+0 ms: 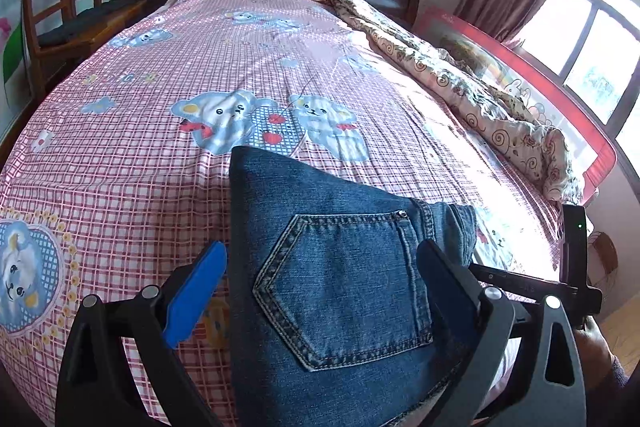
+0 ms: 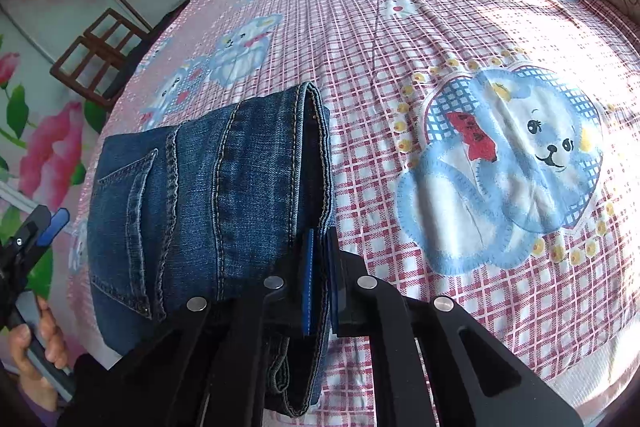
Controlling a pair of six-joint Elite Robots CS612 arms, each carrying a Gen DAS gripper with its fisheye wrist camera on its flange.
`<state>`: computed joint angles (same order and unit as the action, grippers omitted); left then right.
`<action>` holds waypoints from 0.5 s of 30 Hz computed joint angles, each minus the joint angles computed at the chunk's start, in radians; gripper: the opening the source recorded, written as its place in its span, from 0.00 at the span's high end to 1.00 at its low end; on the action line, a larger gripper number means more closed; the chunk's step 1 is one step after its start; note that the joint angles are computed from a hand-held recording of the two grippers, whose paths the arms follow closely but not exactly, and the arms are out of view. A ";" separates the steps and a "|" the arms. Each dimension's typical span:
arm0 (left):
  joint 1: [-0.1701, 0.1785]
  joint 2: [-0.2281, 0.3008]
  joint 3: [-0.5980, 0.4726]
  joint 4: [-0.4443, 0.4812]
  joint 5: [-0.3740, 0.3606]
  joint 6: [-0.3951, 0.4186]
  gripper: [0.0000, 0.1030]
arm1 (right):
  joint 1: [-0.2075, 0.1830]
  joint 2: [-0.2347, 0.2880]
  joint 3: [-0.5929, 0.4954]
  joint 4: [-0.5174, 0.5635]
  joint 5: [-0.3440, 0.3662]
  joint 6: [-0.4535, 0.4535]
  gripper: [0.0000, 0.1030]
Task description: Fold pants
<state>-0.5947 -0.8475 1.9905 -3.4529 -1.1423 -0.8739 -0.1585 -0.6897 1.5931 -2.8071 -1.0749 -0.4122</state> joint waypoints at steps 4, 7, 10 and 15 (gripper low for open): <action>0.014 0.021 -0.041 -0.040 -0.043 0.050 0.03 | -0.030 -0.026 0.047 -0.101 0.045 0.104 0.88; 0.041 0.044 -0.078 0.007 -0.106 0.041 0.03 | -0.035 -0.041 0.064 -0.124 0.156 0.088 0.88; 0.065 0.069 -0.107 0.032 -0.164 0.020 0.03 | -0.017 -0.037 0.049 -0.112 0.253 0.065 0.88; 0.071 0.082 -0.149 0.142 -0.162 0.061 0.03 | 0.030 -0.006 -0.005 -0.047 0.273 0.035 0.88</action>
